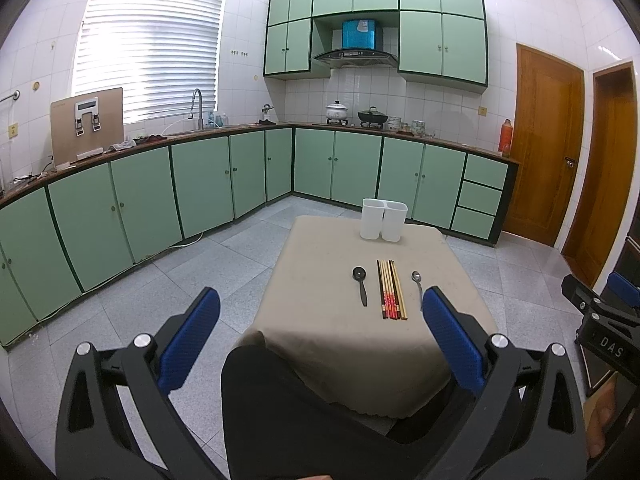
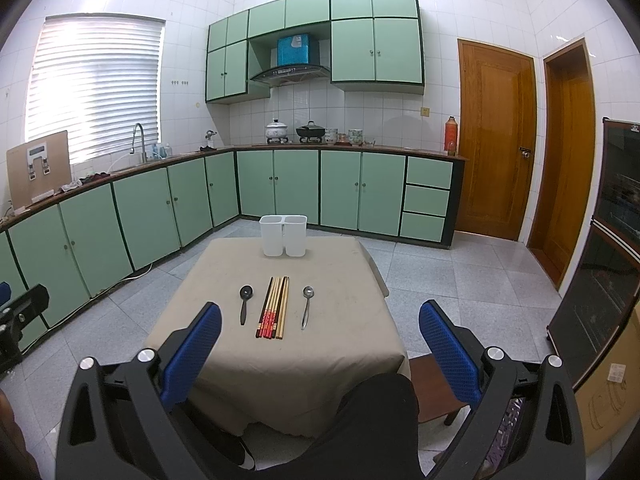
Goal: Organize utensils
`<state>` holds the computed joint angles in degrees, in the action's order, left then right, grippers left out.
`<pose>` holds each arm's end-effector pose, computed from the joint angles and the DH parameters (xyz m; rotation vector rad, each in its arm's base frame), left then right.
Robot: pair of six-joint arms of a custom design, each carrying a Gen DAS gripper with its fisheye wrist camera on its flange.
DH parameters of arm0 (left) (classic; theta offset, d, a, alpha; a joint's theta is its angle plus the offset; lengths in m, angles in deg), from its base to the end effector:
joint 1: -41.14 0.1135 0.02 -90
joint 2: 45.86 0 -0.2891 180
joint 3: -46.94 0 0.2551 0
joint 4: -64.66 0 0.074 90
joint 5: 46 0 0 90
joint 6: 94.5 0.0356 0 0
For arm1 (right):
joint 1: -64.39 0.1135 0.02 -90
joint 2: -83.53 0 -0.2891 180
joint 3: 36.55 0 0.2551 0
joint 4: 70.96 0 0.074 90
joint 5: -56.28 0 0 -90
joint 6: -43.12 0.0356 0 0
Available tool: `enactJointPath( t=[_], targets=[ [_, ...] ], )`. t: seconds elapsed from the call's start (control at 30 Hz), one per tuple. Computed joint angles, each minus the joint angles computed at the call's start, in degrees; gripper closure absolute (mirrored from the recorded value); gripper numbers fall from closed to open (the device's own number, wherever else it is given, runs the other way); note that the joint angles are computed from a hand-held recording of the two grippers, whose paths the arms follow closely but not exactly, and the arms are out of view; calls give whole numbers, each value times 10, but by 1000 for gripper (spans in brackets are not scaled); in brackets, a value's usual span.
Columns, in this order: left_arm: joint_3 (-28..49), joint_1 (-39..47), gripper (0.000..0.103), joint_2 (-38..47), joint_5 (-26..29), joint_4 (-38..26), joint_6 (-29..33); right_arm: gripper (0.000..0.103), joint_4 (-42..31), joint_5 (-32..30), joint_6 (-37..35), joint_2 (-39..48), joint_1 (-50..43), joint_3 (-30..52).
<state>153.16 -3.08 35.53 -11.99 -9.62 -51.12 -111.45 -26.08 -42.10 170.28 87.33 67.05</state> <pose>0.2136 -0.1667 0.4351 -0.4299 1.9701 0.2177 0.3222 0.1312 0.4323 -0.2274 1.9710 0.1820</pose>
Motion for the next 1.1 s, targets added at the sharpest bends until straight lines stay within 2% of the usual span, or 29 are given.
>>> enactJointPath(
  t=[0.57,0.7,0.8,0.93,1.0,1.07,1.1],
  targets=[
    [-3,8,5,0,4,6,8,6,-1,-9,-1,4,-9,4],
    [-25,26,5,-4,17,50,50,6,-3,-23,-2,27,-19,23],
    [-55,75,5,-6,85,121,107,6,6,-28,-5,51,-29,34],
    [-69,170,5,28,219,188,163,6,-3,-44,-15,113,-42,79],
    [-68,199,5,49,262,204,176,13,-29,-70,-24,165,-49,126],
    [-61,226,5,78,296,216,187,26,-54,-93,-35,217,-52,173],
    [-55,239,5,95,312,222,193,29,-62,-104,-37,237,-53,191]
  ],
)
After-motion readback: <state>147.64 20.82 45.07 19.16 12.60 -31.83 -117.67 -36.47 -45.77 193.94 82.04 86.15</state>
